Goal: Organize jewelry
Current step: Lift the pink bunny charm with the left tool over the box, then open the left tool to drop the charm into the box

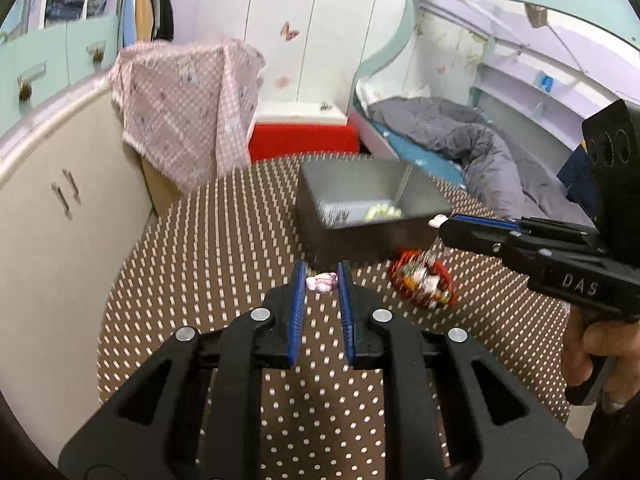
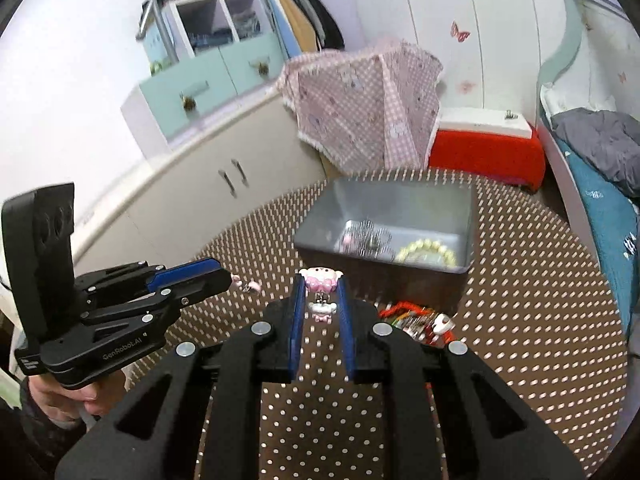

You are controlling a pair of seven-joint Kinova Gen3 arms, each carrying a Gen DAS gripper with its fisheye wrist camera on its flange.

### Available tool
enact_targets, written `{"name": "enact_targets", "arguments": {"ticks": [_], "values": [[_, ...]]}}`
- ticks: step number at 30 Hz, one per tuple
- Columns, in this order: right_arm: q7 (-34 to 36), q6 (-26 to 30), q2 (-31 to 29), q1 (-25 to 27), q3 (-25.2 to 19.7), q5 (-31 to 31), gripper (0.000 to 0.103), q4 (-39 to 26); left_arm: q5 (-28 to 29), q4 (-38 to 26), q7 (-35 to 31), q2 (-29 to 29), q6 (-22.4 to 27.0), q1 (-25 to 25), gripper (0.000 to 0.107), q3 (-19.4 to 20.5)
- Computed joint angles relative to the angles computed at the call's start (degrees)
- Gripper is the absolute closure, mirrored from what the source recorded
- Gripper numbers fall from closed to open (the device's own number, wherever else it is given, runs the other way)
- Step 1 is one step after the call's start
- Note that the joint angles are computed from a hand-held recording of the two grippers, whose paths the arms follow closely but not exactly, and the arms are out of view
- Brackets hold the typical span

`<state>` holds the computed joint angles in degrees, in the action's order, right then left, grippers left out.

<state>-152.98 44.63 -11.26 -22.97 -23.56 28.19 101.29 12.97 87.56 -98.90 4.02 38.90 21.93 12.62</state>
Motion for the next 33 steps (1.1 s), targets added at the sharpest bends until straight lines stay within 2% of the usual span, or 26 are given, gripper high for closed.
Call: {"name": "enact_targets", "arguments": {"ticks": [9,16,21,33], "values": [[3.9,2.6,-3.7,3.6,-0.7,1.5,0.089,-4.9,2.1,-5.9,-4.2,0.0,-1.1,-0.1,0.091,0.4],[7.3,4.5,-3.0,6.2,-1.2,2.3,0.089,-8.9,-1.7,-11.6,-1.3,2.8,-1.1,1.5,0.091,0.5],[8.8,3.3,-2.0,6.7,0.5,1.2,0.089,-9.6,-2.6,-16.3,-0.3,5.5,0.8,2.3,0.091,0.6],[14.5,1.1,1.5,5.7,7.0,-5.7,0.089,-10.6,-3.7,-24.7,1.6,11.7,5.9,4.7,0.091,0.5]]}}
